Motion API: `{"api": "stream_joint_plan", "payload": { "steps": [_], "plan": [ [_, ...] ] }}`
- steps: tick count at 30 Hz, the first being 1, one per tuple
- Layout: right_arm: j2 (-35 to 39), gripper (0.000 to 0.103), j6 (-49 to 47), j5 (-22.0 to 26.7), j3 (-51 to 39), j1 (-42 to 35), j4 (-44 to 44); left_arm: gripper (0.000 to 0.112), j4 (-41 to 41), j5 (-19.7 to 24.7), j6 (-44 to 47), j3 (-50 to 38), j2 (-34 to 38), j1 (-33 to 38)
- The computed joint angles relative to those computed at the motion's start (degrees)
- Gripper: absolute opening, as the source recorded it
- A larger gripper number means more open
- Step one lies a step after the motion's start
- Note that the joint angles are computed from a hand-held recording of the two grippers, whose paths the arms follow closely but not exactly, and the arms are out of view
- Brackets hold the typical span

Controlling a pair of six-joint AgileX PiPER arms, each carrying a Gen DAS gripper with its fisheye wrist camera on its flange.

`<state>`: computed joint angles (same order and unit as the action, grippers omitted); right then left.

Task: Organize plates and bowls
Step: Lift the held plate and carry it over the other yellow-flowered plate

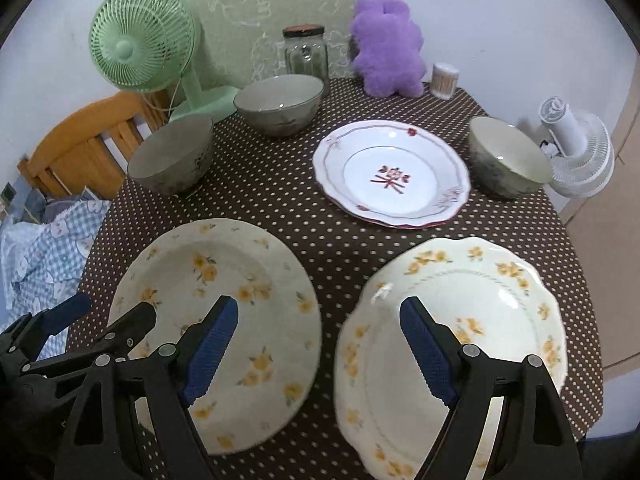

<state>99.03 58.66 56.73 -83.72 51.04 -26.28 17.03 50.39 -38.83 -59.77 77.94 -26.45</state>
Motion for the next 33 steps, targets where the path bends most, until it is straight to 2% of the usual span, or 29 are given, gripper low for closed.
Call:
{"api": "stream_joint_plan", "payload": {
  "steps": [16,23,33],
  "plan": [
    [12.0,0.075,-5.9,0.4,-9.0,-3.3,6.7,0.082,-6.1,-4.5,9.3,1.0,6.4,8.0],
    [15.3,0.066,-9.0,0.6,-11.6,-3.9,10.0,0.075,-8.8,-5.3,11.7,0.8,8.7,9.4],
    [17.2,0.065,-9.1,3.0,-14.1,-3.3,9.6,0.070,-7.7,-4.7,10.6,0.1,9.0,8.5]
  ]
}}
